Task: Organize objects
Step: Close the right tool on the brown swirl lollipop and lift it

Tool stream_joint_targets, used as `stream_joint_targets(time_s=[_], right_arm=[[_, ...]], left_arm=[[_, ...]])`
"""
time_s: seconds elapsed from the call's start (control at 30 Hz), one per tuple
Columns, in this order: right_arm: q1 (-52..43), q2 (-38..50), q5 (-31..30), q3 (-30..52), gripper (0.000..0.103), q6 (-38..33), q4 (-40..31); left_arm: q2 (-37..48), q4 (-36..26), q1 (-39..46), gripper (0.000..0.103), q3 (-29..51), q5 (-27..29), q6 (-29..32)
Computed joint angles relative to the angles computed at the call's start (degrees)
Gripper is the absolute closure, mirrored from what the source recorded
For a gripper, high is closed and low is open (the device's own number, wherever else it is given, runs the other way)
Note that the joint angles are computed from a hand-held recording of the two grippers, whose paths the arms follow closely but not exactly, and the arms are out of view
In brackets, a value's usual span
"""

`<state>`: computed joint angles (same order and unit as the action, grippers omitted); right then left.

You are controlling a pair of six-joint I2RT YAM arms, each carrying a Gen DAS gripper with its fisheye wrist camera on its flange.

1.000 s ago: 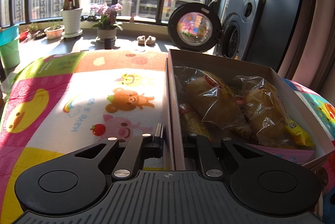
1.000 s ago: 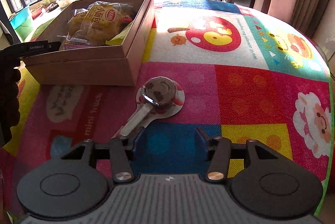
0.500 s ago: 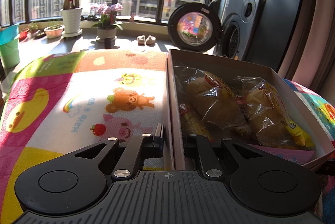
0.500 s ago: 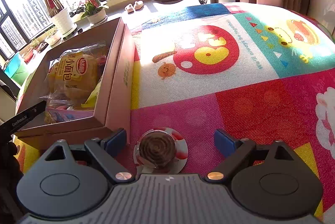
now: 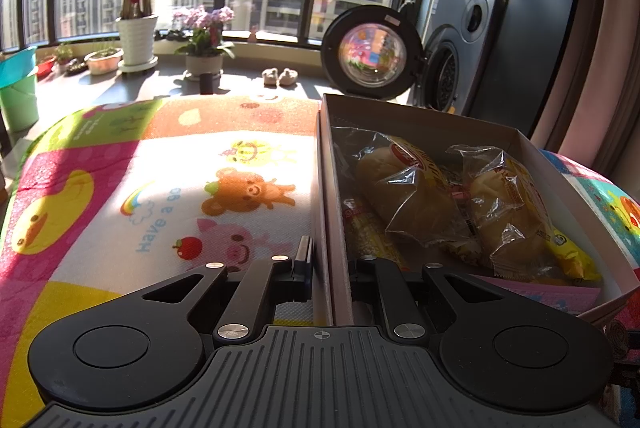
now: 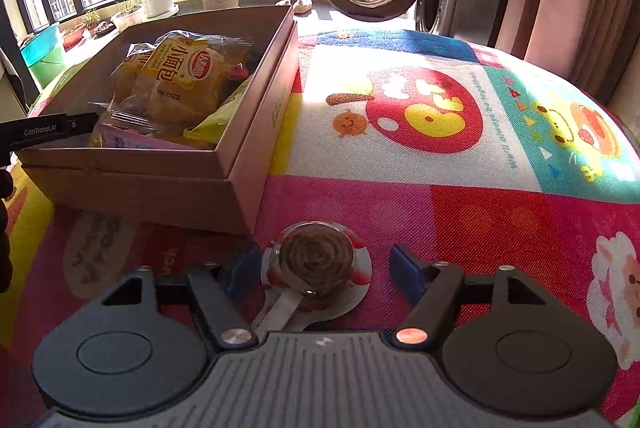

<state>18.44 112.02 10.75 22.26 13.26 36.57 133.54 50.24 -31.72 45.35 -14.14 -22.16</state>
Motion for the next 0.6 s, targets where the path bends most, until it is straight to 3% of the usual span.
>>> stream_joint_targets(time_s=[0.03, 0.1, 0.37, 0.6], right_arm=[[1.24, -0.64, 0.62, -0.88, 0.050, -0.60, 0.33], [2.44, -2.63, 0.55, -2.02, 0.053, -1.50, -1.27], [4.44, -8.63, 0.87, -6.79, 0.054, 1.60, -5.09], [8.99, -22.20, 2.50, -9.02, 0.055, 4.38, -15.92]], left_arm=[[0.01, -0.11, -0.08, 0.090, 0.10, -0.08, -0.05], [-0.01, -0.15, -0.09, 0.090, 0.12, -0.08, -0.06], [-0.03, -0.14, -0.10, 0.090, 0.07, -0.05, -0.09], [-0.35, -0.22, 0.03, 0.090, -0.14, 0.15, -0.13]])
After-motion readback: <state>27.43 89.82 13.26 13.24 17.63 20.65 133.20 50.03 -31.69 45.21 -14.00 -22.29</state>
